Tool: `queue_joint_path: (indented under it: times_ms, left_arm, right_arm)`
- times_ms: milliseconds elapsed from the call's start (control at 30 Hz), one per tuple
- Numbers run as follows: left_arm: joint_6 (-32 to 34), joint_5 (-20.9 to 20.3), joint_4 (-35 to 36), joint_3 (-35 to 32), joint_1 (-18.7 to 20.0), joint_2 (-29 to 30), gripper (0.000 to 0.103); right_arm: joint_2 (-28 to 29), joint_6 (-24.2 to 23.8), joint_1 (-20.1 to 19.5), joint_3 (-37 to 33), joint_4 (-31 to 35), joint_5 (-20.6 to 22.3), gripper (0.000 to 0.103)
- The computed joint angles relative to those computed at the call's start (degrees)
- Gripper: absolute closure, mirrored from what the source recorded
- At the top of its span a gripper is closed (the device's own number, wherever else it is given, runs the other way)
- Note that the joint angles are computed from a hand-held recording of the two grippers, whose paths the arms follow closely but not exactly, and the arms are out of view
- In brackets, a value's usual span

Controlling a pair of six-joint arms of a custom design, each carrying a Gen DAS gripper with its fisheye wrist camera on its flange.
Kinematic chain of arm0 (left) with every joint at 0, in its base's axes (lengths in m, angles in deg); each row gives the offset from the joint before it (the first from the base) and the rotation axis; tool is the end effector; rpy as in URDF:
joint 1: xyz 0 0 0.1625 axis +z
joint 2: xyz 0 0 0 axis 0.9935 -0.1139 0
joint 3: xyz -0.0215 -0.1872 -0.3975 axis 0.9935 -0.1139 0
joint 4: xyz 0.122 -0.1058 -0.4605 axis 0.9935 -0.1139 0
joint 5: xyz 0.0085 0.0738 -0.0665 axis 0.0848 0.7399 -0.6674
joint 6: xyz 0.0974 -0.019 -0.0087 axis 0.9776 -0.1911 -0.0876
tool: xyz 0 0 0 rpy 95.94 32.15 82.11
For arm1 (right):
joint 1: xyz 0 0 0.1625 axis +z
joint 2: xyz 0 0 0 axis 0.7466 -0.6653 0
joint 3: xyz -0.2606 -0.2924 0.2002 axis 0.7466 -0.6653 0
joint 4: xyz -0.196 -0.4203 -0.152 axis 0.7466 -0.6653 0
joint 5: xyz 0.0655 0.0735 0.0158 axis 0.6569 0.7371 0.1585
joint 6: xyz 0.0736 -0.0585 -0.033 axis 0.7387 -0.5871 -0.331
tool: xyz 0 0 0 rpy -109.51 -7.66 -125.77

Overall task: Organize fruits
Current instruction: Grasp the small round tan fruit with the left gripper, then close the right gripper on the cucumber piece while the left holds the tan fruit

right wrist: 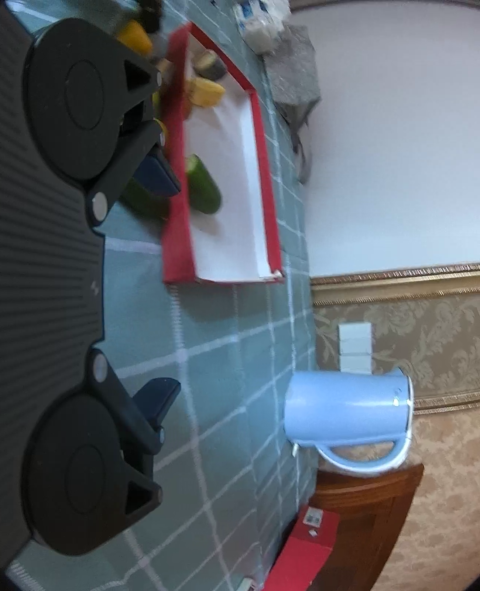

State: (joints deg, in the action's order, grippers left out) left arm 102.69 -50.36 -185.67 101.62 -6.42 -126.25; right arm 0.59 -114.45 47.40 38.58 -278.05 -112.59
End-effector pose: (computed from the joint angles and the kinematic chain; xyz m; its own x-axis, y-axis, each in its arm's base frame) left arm 0.0701 -0.6113 0.2428 -0.7377 -0.3638 -0.5687 0.3794 0.4734 -0.7949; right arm 0.2051 -0.7659 -0.0279 -0.6954 -0.4761 0.5382 -0.7182 0.4359 -0.5424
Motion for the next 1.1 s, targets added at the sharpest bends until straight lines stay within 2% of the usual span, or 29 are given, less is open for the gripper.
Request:
queue_joint_path:
  times_ms: [200,333,400,567,667,733,900,1000,1100]
  left_arm:
    - [-1.44,-1.27,0.92,0.25,0.36,-0.53,0.074]
    - [-2.18,-1.64,1.35,0.32,0.54,-0.75,0.074]
    - [-2.65,-1.99,1.60,0.40,0.66,-0.92,0.074]
    - [-2.69,-2.38,1.86,0.46,0.75,-1.02,0.074]
    - [-2.78,-2.60,1.71,0.57,0.78,-1.08,0.074]
    - [-2.80,-2.66,1.73,0.57,0.81,-1.10,0.074]
    - [-3.02,-3.16,1.96,0.51,1.00,-1.10,0.074]
    - [-3.07,-3.41,2.05,0.53,1.07,-1.12,0.074]
    - [-3.10,-3.38,2.04,0.51,1.06,-1.07,0.074]
  right_arm:
    - [-1.08,-1.85,0.01,1.94,2.20,0.14,0.000]
    - [0.23,-1.46,1.30,-0.34,4.56,-3.47,0.004]
    - [0.14,-0.92,1.55,-0.88,6.99,-3.41,0.004]
    - [1.12,-3.41,2.99,-1.13,7.01,-3.44,0.000]
    - [3.73,-7.46,4.39,-2.53,3.94,-6.86,0.000]
    - [4.62,-10.69,4.75,-2.57,1.37,-7.63,0.000]
    - [4.28,-15.67,5.19,-1.44,-3.61,-9.71,0.000]
    - [4.97,-19.32,5.50,-1.32,-9.11,-12.02,0.000]
    - [4.56,-20.26,5.43,-0.44,-10.71,-12.29,0.000]
